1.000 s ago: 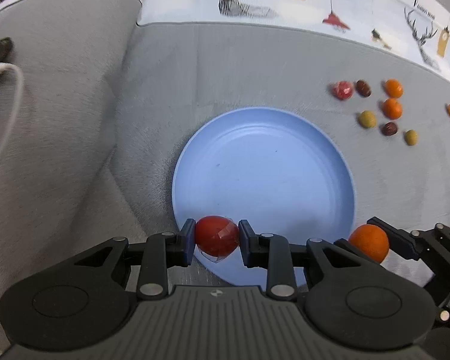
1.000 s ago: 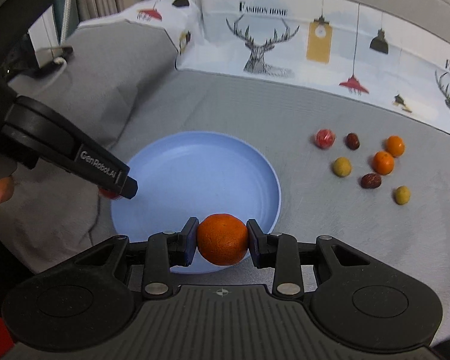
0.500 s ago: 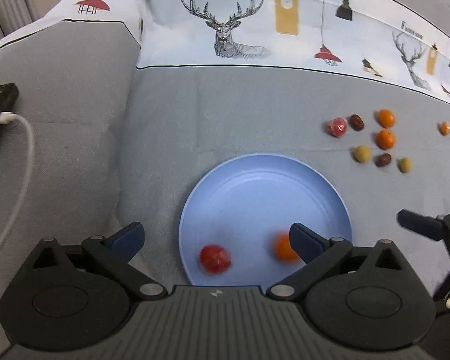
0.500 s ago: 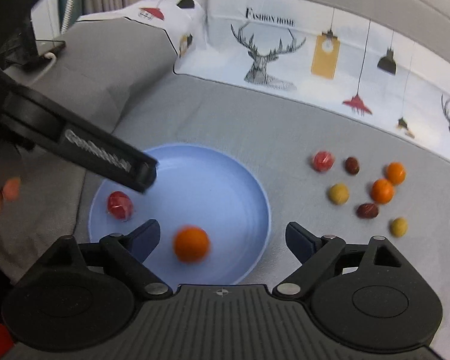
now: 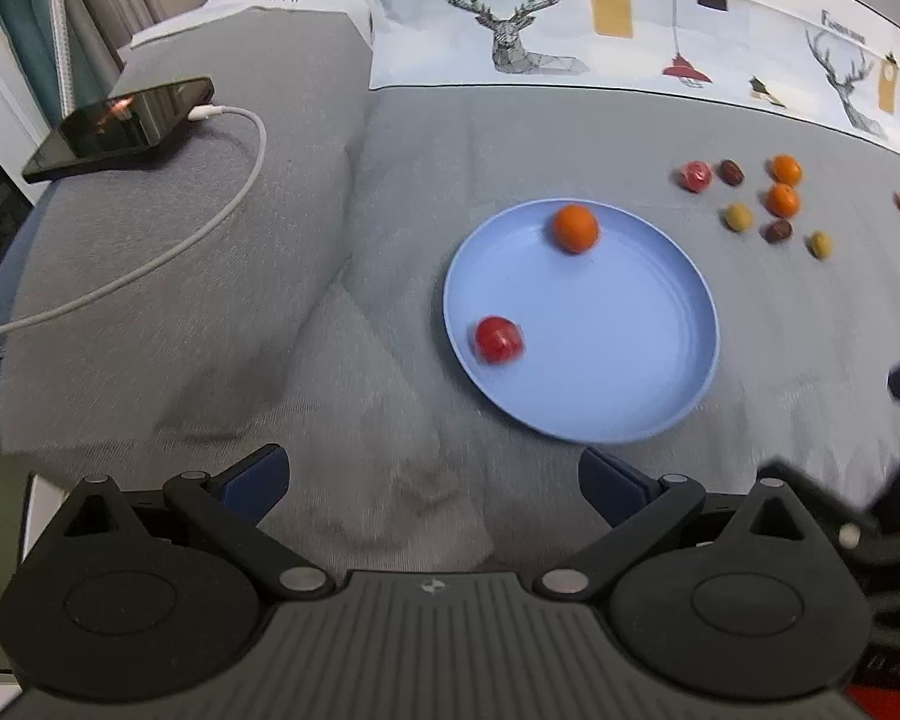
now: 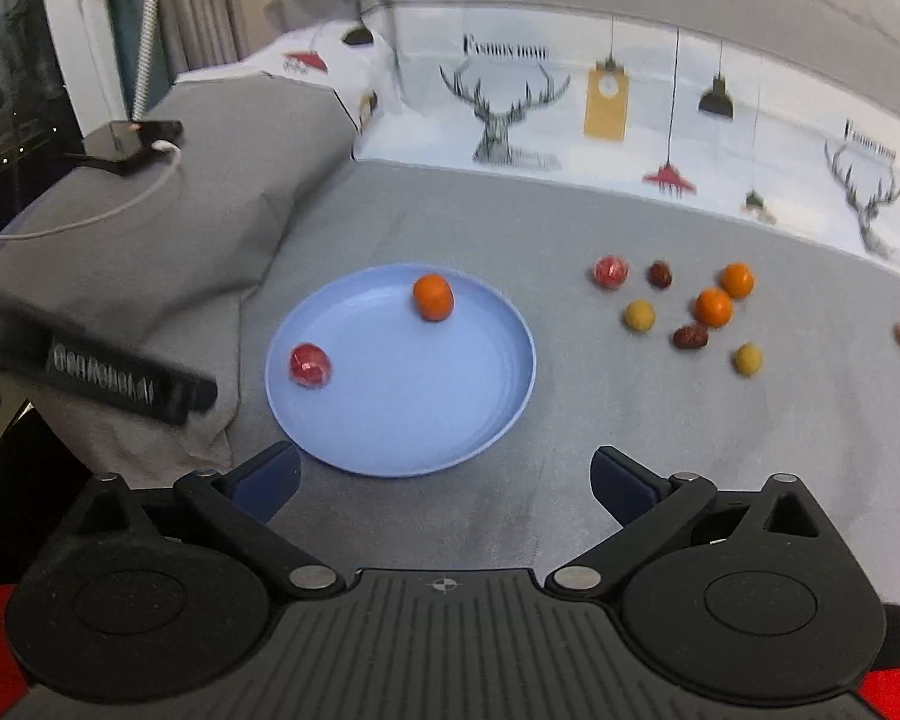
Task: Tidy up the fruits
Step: 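Withdraw both tools from the plate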
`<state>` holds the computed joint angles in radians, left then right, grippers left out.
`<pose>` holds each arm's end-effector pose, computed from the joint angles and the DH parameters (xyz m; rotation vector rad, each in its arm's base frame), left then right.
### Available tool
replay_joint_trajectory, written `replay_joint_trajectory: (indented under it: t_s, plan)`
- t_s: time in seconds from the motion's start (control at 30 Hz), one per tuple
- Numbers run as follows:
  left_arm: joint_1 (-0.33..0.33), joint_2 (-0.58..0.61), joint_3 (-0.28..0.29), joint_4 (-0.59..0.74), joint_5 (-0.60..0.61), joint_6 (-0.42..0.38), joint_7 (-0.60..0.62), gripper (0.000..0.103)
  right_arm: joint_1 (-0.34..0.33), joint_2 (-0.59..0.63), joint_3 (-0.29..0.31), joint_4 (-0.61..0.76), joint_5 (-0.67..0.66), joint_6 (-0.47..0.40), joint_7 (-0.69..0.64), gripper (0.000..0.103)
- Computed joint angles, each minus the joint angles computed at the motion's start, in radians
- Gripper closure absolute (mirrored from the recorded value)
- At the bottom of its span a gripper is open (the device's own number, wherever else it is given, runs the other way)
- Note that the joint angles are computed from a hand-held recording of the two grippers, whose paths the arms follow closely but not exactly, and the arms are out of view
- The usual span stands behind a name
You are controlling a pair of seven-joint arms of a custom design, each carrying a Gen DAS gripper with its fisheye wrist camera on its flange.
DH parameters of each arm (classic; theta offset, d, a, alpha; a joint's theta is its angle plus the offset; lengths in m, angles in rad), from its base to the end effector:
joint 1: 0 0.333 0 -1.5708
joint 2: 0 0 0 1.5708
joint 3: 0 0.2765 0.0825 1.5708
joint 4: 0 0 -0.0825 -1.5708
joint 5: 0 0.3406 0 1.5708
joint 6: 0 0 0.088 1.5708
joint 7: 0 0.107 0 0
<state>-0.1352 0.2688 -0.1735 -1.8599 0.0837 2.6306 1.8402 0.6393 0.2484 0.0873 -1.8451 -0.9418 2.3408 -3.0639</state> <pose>0.5865 -0.1811 0.4182 -1.2495 2.4350 -0.4959 0.4581 0.3861 0.4058 -1.4759 2.0666 -0.7673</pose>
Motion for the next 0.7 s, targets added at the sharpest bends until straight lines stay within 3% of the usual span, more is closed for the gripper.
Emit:
replay_joint_trajectory:
  t_s: [0.3,0.53,0.7]
  plan:
    - [0.012,-0.162,-0.019,-0.2,-0.074,0.129,0.067,0.0,0.029,-0.085,0.041,-0.059,-0.097,-0.094,0.106,0.001]
    - [0.007,-0.233,-0.016,-0.275,-0.135,0.207,0.13,0.0,0.03,-0.11,0.073,-0.073,-0.138,-0.147,0.144,0.001]
    - [0.0,-0.241,-0.009,-0.274,-0.106,0.212,0.096,0.0,0.037,-0.12,0.085,-0.077,-0.171,-0.179,0.163,0.001]
